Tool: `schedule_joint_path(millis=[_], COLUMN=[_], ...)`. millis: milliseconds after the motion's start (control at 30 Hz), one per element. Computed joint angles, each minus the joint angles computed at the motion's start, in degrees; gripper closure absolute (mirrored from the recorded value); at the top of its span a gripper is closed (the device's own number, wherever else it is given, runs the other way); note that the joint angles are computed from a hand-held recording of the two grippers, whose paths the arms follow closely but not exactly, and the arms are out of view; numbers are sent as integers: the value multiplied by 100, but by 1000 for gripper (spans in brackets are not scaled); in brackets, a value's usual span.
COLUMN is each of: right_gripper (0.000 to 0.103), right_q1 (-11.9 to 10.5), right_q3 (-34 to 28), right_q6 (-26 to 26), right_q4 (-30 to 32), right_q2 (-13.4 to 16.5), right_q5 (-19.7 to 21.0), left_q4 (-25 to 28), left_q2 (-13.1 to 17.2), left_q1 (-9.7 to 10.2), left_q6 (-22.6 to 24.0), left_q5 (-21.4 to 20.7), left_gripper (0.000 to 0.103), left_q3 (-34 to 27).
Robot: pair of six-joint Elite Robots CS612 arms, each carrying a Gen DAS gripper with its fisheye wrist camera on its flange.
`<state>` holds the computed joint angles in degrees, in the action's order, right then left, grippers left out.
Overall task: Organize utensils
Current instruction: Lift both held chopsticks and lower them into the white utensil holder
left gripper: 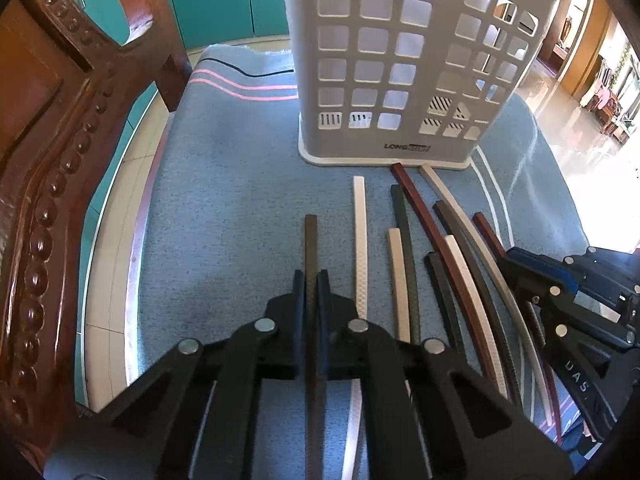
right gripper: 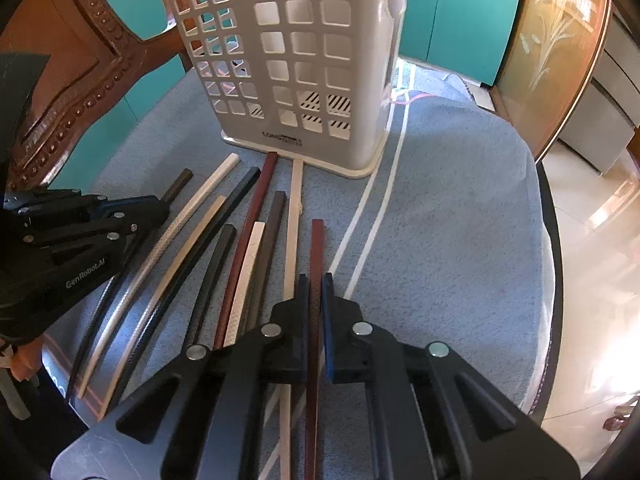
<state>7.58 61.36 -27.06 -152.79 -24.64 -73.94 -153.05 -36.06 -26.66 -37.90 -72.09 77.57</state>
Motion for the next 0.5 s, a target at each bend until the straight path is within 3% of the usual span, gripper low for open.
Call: schedule_joint_path(millis=[100,200,333,500], right_gripper=[96,96,96,96], right_q1=[-68,-209,-445,-648], right_q3=[133,353,826,1250], right_q6=[163,423,652,916], right_q4=[-532,-1023,-1861,-2572], right_q2=[-72,-251,-609,-961], right_q5=[161,590,1342,1916], left_q4=[-242,-594,-1528,-2576], left_q2=[-43,-170,-493,-865], left_q1=[-45,-130,-293,-482], left_q6=[-11,69,359,767], left_q5=[147,520,967,1352], left_gripper=[96,96,96,96], left_q3=[105,288,725,1149])
